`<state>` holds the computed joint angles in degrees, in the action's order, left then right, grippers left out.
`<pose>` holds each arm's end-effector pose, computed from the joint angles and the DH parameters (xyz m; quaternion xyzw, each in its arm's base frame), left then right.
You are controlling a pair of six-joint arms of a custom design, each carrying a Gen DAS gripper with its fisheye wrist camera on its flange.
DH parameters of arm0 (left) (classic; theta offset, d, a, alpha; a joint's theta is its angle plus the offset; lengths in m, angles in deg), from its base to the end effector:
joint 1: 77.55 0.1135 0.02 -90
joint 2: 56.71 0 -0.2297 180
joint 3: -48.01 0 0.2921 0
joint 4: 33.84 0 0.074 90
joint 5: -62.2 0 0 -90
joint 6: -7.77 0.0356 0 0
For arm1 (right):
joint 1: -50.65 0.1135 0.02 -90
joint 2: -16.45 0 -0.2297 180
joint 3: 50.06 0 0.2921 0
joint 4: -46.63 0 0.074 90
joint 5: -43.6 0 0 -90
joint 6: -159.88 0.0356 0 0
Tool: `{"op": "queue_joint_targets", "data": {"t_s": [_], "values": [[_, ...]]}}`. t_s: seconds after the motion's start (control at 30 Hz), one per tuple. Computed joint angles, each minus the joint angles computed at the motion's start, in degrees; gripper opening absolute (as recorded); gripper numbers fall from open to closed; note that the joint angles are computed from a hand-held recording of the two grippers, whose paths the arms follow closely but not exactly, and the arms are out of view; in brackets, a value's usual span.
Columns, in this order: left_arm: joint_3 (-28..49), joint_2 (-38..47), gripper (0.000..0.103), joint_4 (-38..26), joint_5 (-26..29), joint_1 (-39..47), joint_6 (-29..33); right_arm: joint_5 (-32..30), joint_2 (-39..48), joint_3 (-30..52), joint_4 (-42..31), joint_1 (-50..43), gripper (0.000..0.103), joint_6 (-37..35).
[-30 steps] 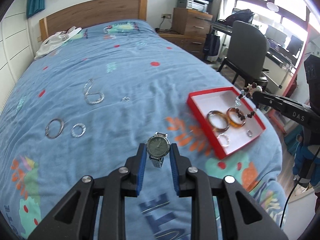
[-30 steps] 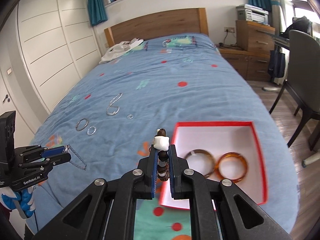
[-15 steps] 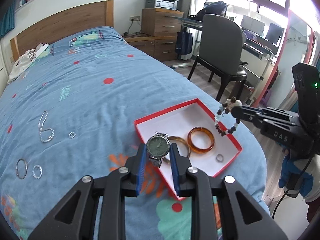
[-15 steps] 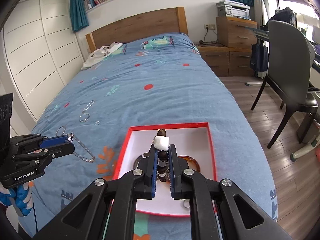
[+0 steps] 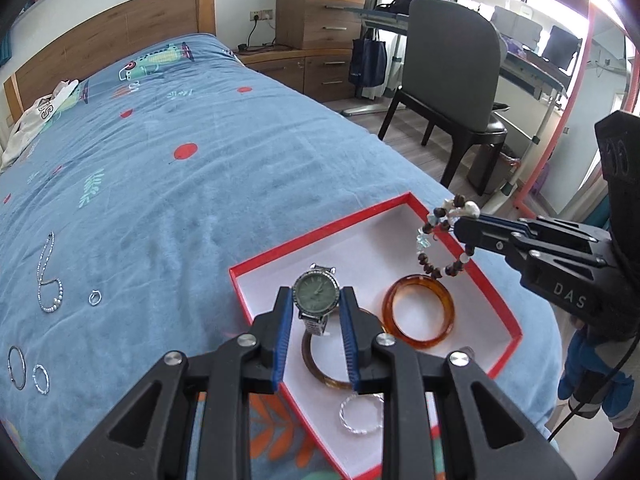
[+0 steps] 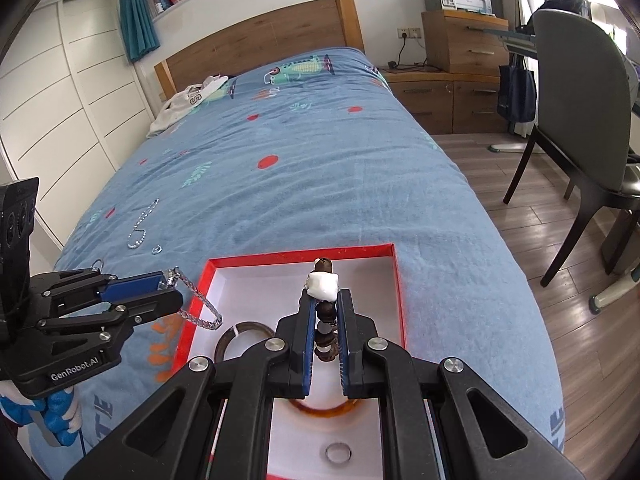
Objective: Organize jewelry
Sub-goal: 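Carry the watch and bracelet into the red box and open both grippers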
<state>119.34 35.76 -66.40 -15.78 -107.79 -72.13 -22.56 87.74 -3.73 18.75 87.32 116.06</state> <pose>0.3131 -0.1911 0.1499 0.3565 0.8758 -0.1521 0.2876 0.2296 0.1530 0.1229 0.1425 0.9188 0.0595 0.3633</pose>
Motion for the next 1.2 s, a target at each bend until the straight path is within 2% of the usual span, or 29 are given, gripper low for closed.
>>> {"op": "queue_joint_targets", "data": {"t_s": [0.27,0.57,1.2], "values": [[5.1,9.8,0.022,2.7,-1.6,-0.2,-1.1,-3.8,8.6,1.8,6.6,-4.4,0.01,-2.6],[8.2,16.5,0.022,3.9,-1.3,0.0,-0.7,-6.3,17.4,4.5,9.4,-5.9,0.01,-4.2],[8.5,19.1,0.023,5.6,-2.3,-0.2,-1.0,-7.6,21.5,6.6,7.5,-6.5,0.012,-3.8]]}}
